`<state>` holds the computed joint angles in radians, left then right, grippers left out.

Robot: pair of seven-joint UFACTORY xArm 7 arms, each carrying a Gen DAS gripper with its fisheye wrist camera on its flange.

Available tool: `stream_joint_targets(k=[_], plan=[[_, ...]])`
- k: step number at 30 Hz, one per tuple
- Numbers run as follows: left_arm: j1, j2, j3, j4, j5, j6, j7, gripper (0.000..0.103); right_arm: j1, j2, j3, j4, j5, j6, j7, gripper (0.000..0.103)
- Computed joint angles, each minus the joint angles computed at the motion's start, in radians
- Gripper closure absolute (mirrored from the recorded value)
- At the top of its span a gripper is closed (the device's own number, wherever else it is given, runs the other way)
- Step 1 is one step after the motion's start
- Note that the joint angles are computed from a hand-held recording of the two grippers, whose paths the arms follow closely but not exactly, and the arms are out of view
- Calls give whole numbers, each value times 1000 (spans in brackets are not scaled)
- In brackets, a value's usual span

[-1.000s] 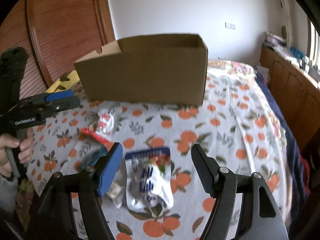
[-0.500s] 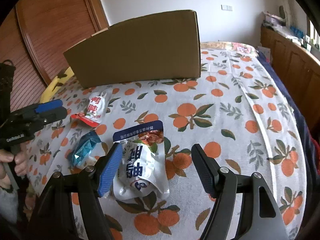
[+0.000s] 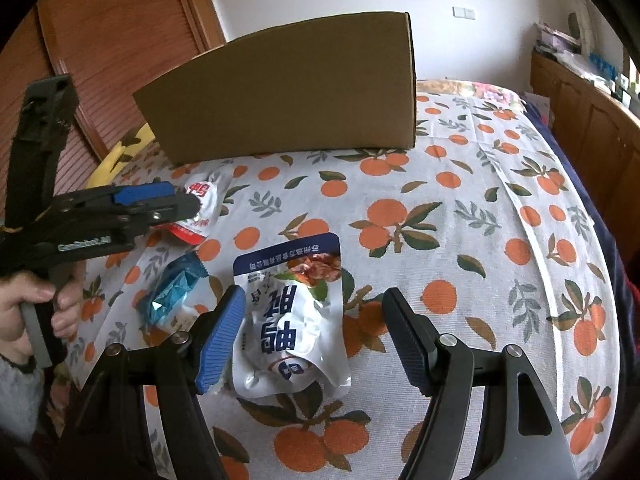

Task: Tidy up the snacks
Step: 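Grasp the red-and-white pouch with the left tool while the right tool grasps the white pouch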

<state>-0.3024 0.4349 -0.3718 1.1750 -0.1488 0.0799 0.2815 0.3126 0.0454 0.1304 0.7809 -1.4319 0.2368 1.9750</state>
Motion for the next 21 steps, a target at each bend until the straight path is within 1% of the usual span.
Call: stream_joint_targets(k=[1,3,7,8,10,13,18,21], plan=[[-51,3,53,8,26,0,-29,42,0,2,0,2,-1,-1,-1,31],[-109,8,115,18,68,-3,-68,42,1,4,-1,3,-10,-4,4,31],[-177,25,187,42,142,17,-128,42,2,1,0,2,-31,-3,24,31],[-185,30,196,49,156,23,-139,42,2,1,0,3,-35,-3,27,31],[-180,39,188,60,171,35,-146,43,2,3,1,4,-35,-4,22,31],[-188,45,197,72,193,39,-163,42,1,5,0,5,-28,-9,12,31],[-188,66,190,107,210,66,-174,42,0,4,-1,3,-20,-12,5,31],[-186,69,186,107,218,57,-171,43,1,4,-1,2,-21,-10,7,31]])
